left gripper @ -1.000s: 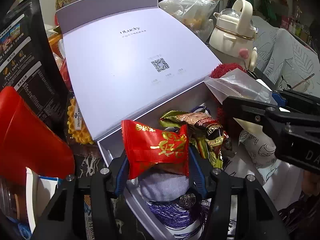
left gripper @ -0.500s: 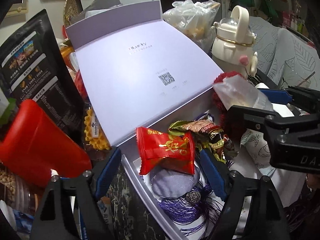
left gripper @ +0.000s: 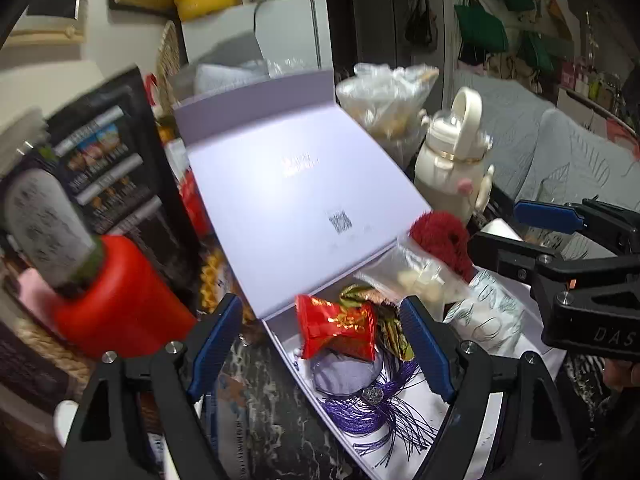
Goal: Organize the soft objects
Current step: 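Withdraw both grippers from the box toward the white cable and silver packet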
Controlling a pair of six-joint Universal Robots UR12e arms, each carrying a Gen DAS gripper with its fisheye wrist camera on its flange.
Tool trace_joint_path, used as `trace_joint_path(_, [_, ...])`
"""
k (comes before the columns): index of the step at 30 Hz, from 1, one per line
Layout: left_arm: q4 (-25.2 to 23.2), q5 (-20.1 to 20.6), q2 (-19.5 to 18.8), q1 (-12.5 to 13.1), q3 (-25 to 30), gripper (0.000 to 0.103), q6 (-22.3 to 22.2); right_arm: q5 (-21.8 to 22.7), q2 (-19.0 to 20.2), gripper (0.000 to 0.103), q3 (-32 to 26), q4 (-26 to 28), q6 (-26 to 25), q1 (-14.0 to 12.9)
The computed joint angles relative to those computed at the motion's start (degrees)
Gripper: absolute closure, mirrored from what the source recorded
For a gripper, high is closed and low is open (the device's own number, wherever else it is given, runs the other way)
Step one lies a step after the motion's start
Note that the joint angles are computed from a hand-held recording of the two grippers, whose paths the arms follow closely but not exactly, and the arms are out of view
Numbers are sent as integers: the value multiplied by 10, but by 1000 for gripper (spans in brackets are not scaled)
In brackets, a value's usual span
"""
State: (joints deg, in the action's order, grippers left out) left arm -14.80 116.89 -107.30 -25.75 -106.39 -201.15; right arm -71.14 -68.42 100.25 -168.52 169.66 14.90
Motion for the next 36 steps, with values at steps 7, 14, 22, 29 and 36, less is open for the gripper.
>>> trace_joint_path(7, [29,26,28,-12,-11,22,10,-1,-35,33,24,-31,5,1])
trace_joint_path(14, [57,53,48,-34,-16,22,26,-4,-78,33,56,-66,2,1])
trace_joint_path(22, [81,86,65,-63,-24,22,40,-10,-126,33,104,-107,12,-5])
trace_joint_path(29, [109,97,74,-85,-38,3,40,-6,-162,26,148,-137,16,-15])
trace_joint_path(36, [130,101,75,-107,-51,3,46,-14,-194,23,189,-148,22,-22])
